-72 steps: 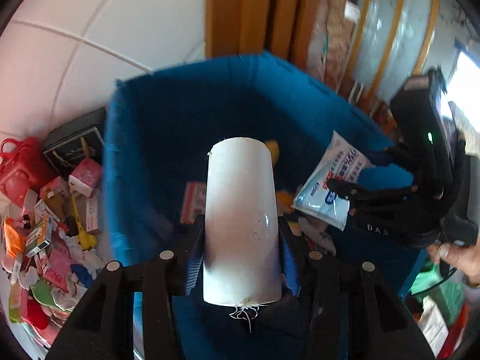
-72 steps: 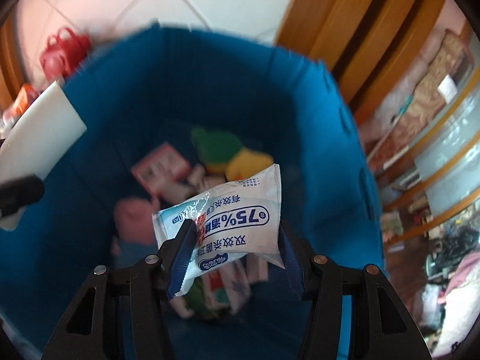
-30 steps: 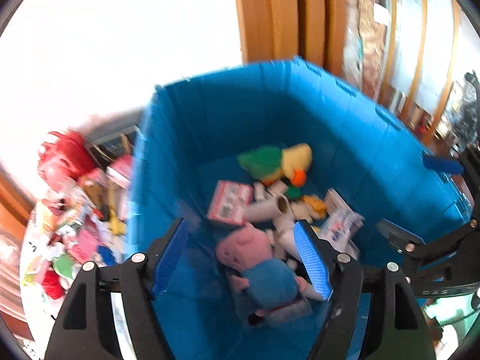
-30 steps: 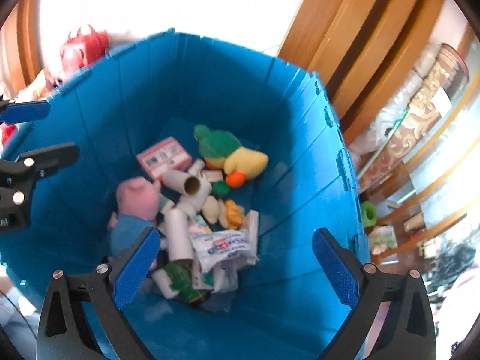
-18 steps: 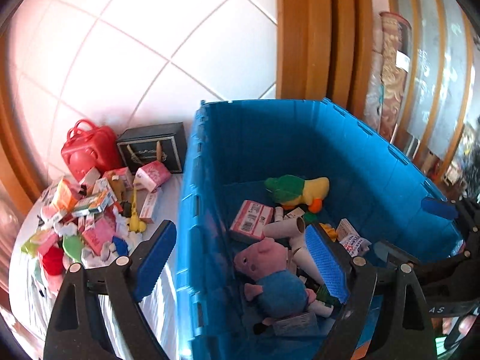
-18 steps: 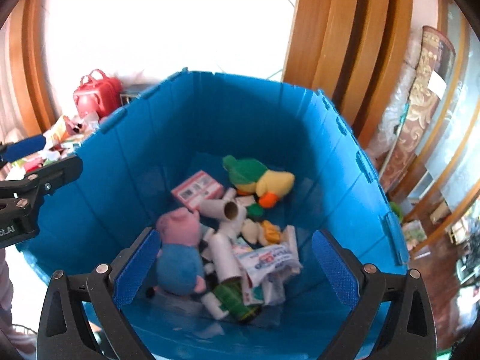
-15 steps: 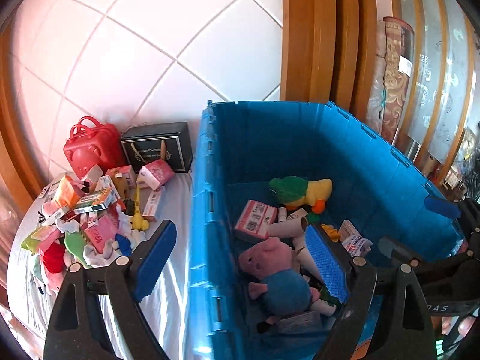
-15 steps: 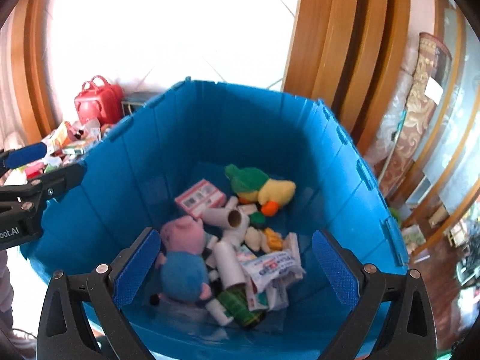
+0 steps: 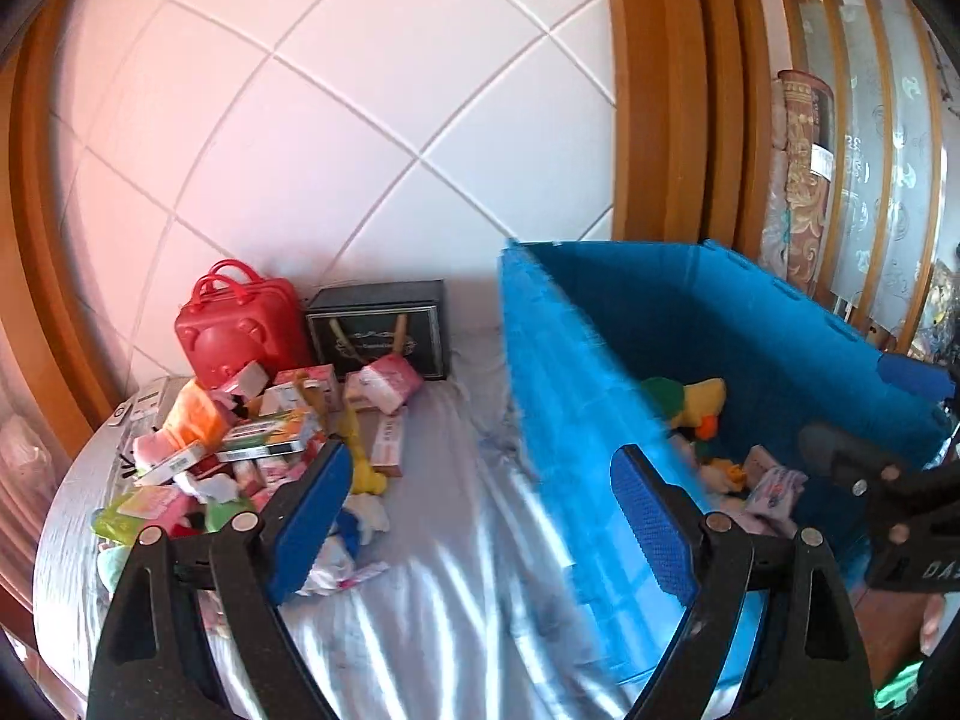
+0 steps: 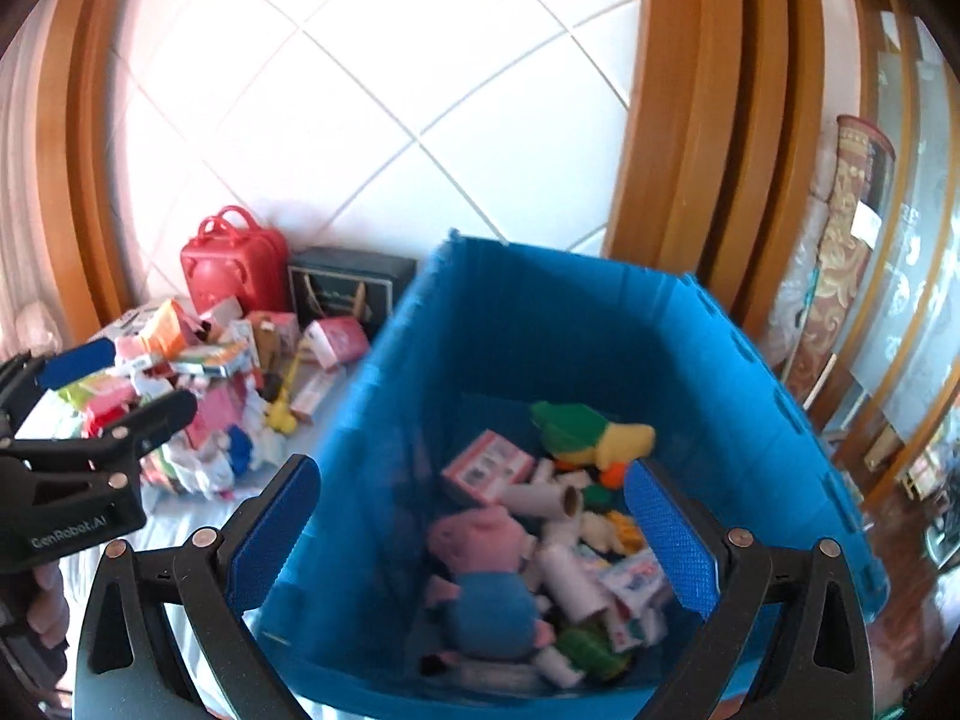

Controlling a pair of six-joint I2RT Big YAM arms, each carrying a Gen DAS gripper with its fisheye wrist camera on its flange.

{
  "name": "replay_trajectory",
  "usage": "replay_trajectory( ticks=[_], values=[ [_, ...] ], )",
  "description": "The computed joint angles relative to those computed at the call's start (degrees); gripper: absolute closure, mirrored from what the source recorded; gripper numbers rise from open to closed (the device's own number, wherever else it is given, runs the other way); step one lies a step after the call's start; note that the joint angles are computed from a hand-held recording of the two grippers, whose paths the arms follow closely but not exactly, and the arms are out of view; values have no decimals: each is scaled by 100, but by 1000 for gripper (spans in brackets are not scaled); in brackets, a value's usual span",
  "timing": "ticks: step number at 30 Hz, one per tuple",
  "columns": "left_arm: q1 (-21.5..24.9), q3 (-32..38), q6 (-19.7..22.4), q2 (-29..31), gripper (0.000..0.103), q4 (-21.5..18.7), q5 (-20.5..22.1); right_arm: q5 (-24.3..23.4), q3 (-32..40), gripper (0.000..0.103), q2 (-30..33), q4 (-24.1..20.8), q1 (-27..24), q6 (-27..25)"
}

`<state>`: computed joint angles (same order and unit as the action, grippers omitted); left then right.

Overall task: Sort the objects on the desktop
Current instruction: 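Move both empty tools back over the pile of items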

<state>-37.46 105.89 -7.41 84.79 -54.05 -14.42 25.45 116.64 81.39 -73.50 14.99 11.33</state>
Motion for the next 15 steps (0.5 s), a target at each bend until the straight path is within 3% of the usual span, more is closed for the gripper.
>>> replay_trajectory(
  ticks=[9, 15],
  values=[
    [1527, -926, 816, -563, 14, 429, 995, 469, 1126, 0, 1148, -57, 1045, 732],
    [2739, -1427, 1301, -653, 14, 599, 1467, 248, 2190, 0, 2287, -393, 1323, 1278]
  ],
)
